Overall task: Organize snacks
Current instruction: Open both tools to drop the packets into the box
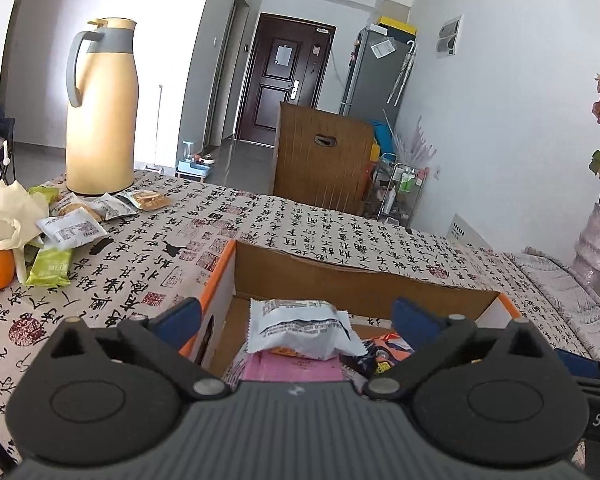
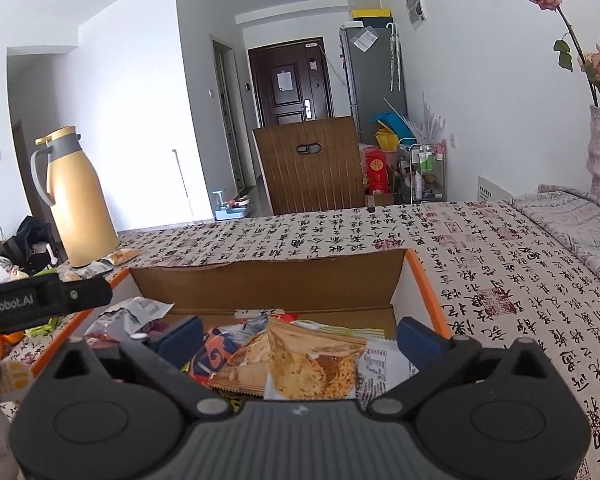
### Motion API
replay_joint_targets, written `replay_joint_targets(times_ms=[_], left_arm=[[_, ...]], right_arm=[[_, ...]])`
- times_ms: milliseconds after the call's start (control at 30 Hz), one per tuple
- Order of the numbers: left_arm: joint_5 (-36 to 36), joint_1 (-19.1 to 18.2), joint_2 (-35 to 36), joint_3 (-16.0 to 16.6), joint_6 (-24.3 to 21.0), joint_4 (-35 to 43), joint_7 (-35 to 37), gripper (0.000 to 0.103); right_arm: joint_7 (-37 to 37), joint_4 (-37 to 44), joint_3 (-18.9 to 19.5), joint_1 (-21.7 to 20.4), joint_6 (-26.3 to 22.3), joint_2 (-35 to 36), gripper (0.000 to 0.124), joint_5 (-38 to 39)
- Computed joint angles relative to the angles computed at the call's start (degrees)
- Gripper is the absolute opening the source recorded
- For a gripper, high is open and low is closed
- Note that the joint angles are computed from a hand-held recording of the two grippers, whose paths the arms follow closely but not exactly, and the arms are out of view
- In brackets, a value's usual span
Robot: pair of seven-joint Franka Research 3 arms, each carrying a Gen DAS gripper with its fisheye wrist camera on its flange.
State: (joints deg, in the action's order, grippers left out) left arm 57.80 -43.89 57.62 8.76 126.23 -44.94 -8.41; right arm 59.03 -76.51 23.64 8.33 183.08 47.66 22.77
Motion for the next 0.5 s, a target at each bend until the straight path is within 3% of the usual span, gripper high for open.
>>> replay_joint_targets(times_ms=[233, 367, 500], left_arm=[[1.6, -0.9, -1.5, 0.4, 0.1, -1.8, -1.7, 0.103], [2.2, -1.9, -1.4, 0.5, -2.7, -0.2, -1.1, 0.103], [4.9, -3.5, -4.6, 0.9, -3.1, -4.0, -3.2, 0.103]], right_arm=[[-1.4, -2.7, 4.0, -2.7, 3.7, -0.9, 0.103, -1.6], [0.8, -5.0, 3.2, -2.4, 5.6, -2.7, 0.103, -2.8], [3.1, -9.8, 4.3, -4.0, 7.8, -5.8, 0.103, -5.1]])
